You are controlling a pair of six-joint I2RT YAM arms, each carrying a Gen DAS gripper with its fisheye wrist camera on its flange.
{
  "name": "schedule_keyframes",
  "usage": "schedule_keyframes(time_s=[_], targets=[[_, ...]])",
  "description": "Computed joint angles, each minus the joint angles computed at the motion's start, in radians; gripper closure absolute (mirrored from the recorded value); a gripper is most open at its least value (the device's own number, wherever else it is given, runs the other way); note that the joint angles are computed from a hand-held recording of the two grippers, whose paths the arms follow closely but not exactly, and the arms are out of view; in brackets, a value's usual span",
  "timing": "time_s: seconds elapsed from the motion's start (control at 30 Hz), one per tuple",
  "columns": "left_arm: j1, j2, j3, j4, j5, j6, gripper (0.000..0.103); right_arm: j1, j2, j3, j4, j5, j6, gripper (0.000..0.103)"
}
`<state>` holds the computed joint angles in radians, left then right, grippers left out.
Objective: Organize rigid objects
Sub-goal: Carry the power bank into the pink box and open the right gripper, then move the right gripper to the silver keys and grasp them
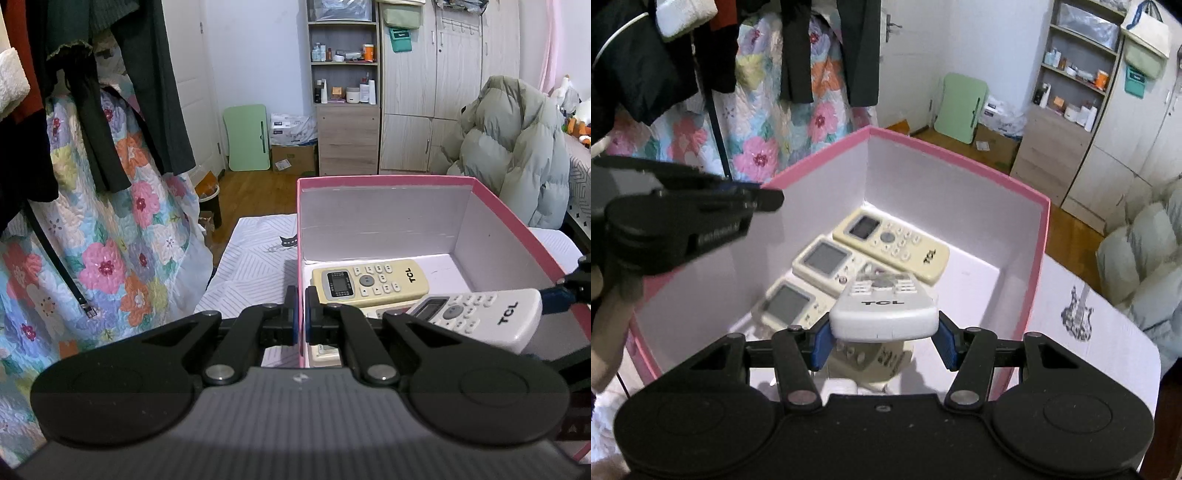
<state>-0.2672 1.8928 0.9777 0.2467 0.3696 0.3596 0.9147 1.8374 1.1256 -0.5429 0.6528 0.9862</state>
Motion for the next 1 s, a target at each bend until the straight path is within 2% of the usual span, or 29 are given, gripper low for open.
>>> schedule_keyframes(time_s=[0.13,0.4,0.53,0.6,0.67,0.77,0.87,1.0], targets=[[-0.001,0.005,0.006,-0.001,-0.005,-0.004,0.100,-0.006,-0.009,-0.055,0.088,0.008,0.010,0.042],[0.002,0.010,0.013,-0.003,-0.005,-0.001,0.100,0.011,-0.015,-0.061,0.077,0.041,0.033,0.041],[-0.001,0.015,0.012,0.003,-0.010,0.002,0.100,0.066,-0.172,-0.202,0.146,0.095,0.126,0.038],[-0.002,0.017,0.008,0.014,-0.015,0.006,0.100,0.122,-0.269,-0.289,0.187,0.172,0.168,0.038],[-0.003,0.018,0.008,0.016,-0.013,0.004,0.100,0.185,-0.335,-0.331,0.134,0.255,0.239,0.034],[-0.001,0.012,-0.010,0.041,-0.008,0.005,0.100,0.254,-0.379,-0.335,-0.079,0.282,0.424,0.031],[0.001,0.009,-0.015,0.044,-0.004,0.004,0.100,0.288,-0.380,-0.352,-0.234,0.238,0.600,0.031],[0.007,0.001,-0.028,0.054,0.009,0.005,0.100,0.316,-0.379,-0.431,-0.274,0.138,0.766,0.032]])
